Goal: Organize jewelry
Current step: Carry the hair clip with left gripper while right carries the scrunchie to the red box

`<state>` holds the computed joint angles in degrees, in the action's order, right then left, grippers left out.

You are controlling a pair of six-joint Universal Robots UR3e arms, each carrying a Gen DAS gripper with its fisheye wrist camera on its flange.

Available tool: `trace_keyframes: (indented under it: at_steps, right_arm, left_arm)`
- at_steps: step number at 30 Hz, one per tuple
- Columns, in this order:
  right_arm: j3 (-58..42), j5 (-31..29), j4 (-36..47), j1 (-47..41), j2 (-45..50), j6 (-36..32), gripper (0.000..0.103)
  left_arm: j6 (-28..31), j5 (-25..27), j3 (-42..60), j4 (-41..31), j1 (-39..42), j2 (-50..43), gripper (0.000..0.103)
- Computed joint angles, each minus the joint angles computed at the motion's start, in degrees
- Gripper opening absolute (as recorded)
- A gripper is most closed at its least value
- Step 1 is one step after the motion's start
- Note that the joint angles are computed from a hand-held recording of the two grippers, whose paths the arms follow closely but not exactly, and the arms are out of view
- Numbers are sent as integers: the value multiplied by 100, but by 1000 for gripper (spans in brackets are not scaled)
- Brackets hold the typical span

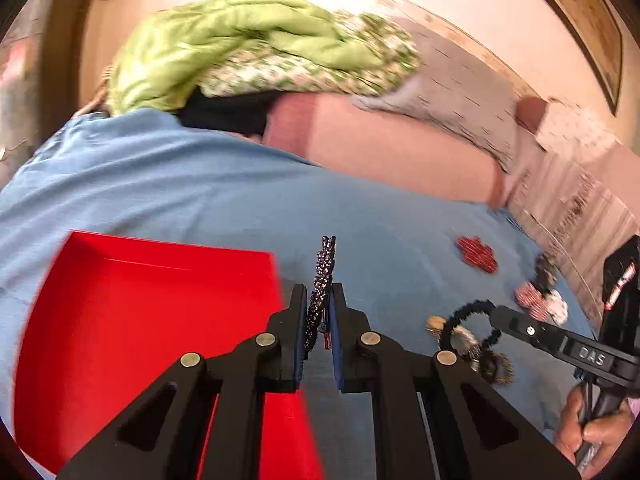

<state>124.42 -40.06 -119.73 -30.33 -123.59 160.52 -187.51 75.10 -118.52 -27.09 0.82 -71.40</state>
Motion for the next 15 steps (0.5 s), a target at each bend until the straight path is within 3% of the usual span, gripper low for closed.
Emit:
trace_keyframes:
  at_steps: [8, 15]
  right_arm:
    - [-739, -736, -2424, 2098, 1607, 1982, 8]
    - [-1918, -1386, -3359, 3437, 3270, 2867, 8]
  left_arm:
    - [471, -851, -453, -750, 1780, 833, 11]
    - [647, -1057, -484, -1119, 2518, 773, 11]
